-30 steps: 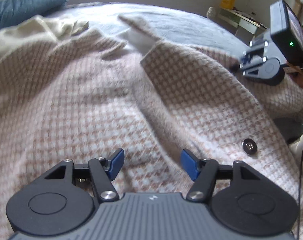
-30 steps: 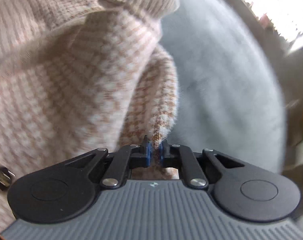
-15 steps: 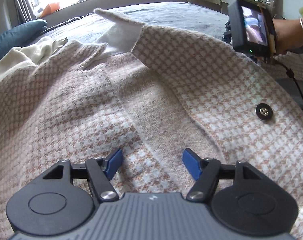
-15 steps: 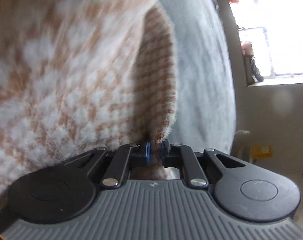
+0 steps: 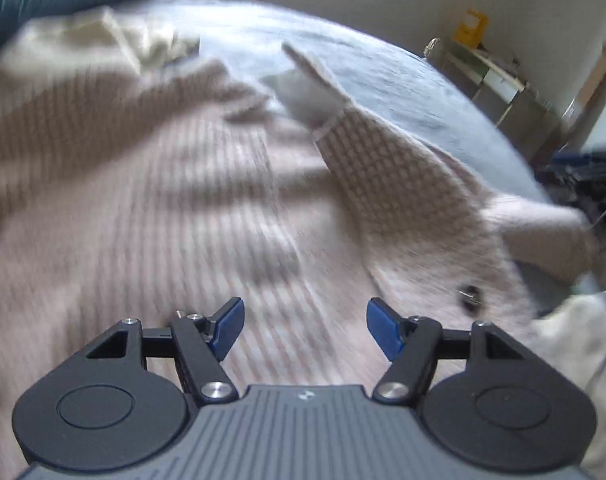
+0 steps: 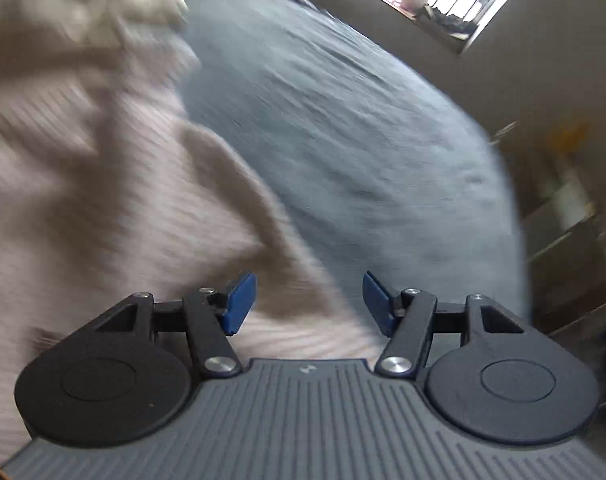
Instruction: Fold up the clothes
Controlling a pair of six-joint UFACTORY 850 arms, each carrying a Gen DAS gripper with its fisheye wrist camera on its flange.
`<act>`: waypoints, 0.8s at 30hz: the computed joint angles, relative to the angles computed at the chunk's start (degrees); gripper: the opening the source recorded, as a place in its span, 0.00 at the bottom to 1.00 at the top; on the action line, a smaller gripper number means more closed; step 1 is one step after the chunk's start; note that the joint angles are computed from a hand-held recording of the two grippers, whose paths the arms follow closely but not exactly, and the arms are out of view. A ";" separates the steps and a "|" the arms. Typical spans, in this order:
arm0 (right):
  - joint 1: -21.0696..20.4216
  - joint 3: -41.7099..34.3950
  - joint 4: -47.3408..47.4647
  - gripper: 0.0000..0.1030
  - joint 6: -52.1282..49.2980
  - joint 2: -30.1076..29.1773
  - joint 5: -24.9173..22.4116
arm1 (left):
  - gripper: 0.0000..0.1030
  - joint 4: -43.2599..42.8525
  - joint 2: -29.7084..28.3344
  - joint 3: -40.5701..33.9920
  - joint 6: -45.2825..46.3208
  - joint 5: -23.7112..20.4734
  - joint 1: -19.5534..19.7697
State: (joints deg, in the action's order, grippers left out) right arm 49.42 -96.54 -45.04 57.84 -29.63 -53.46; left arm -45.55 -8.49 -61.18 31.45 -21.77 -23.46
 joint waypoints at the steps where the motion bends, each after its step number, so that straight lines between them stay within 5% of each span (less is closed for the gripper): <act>1: 0.37 1.17 4.16 0.57 0.44 2.00 4.66 | 0.66 -3.09 0.56 0.61 1.19 -3.66 0.81; 5: 3.78 5.48 19.81 0.57 -3.03 6.68 17.02 | 0.61 -8.80 1.77 3.12 2.35 -15.06 1.85; 9: 6.74 6.21 38.08 0.55 -18.29 5.70 19.72 | 0.55 -8.25 2.77 5.49 1.23 -19.23 0.97; 12: 10.39 4.96 46.59 0.54 -24.97 2.62 18.28 | 0.52 -6.44 3.51 6.16 0.84 -19.07 0.52; 18: 18.74 -5.54 29.26 0.52 -29.60 -7.78 9.00 | 0.46 -0.95 4.28 6.31 2.50 -19.14 0.98; 24: 20.29 -14.55 25.90 0.42 -27.23 -15.41 -0.08 | 0.45 4.48 5.75 7.14 7.48 -19.45 0.74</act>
